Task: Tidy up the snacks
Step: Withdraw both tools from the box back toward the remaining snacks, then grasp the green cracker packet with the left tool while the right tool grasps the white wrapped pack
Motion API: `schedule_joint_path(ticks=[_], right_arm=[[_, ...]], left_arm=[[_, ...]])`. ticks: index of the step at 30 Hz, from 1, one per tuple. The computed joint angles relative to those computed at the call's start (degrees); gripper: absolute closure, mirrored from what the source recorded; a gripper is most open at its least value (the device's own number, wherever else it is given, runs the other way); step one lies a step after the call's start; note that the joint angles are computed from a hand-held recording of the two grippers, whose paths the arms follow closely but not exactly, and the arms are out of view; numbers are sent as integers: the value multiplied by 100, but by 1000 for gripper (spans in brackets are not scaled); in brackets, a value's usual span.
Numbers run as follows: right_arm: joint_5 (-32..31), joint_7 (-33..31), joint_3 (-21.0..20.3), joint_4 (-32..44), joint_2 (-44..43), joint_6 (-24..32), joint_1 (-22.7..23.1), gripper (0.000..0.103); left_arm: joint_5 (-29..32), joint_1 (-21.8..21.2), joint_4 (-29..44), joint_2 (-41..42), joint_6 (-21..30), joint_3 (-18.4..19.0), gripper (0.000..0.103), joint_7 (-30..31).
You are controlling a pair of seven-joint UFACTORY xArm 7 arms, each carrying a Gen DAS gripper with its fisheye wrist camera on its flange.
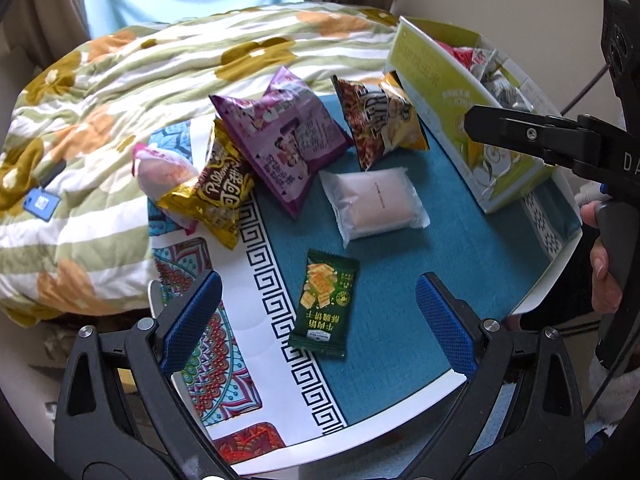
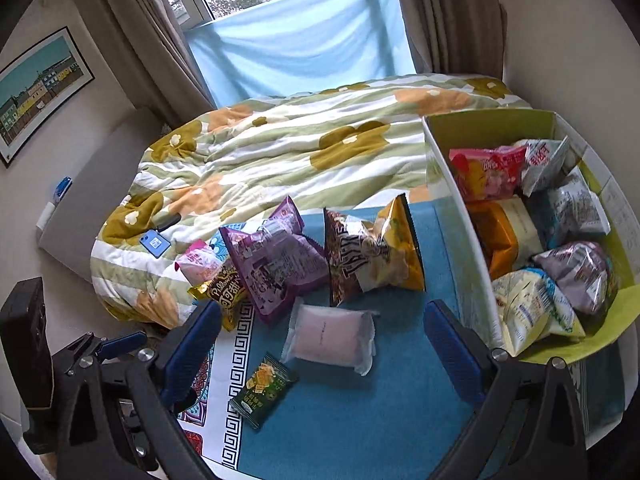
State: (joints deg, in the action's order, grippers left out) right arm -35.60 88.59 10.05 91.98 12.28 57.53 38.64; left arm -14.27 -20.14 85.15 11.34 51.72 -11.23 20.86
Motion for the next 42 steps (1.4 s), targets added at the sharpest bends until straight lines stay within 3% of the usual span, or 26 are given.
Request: schedule_joint_path(ticks=[3, 7, 13, 18, 22, 23, 29, 42], right_arm=[[182, 44, 2, 134, 310, 101, 49, 2], [473, -81, -75, 201, 655, 28, 93, 2], [745, -159, -225, -11, 898, -500, 83, 2], [914, -247, -315, -62, 1060, -728, 68, 2], [991, -277, -361, -98, 1112, -820, 73, 2], [1012, -278, -370, -101, 1118, -834, 71, 2], [1315, -477, -352, 55, 1280, -827, -4, 2], [1388, -1320, -717, 2603, 2825, 1322, 482, 2]], left_arm=[[-37, -7, -223, 119, -102, -21, 8, 115], [-18, -36, -367, 364, -158, -30, 18, 56], [248, -142, -411, 731, -283, -32, 28, -142], [691, -303, -690, 644, -812, -29, 33, -149], [1077, -395, -692, 641, -923, 54, 60, -500], [1021, -348, -634, 667, -871, 43, 63, -513], [1082, -253, -409, 805, -767, 95, 63, -681], [1042, -139, -193, 987, -733, 90, 63, -762]])
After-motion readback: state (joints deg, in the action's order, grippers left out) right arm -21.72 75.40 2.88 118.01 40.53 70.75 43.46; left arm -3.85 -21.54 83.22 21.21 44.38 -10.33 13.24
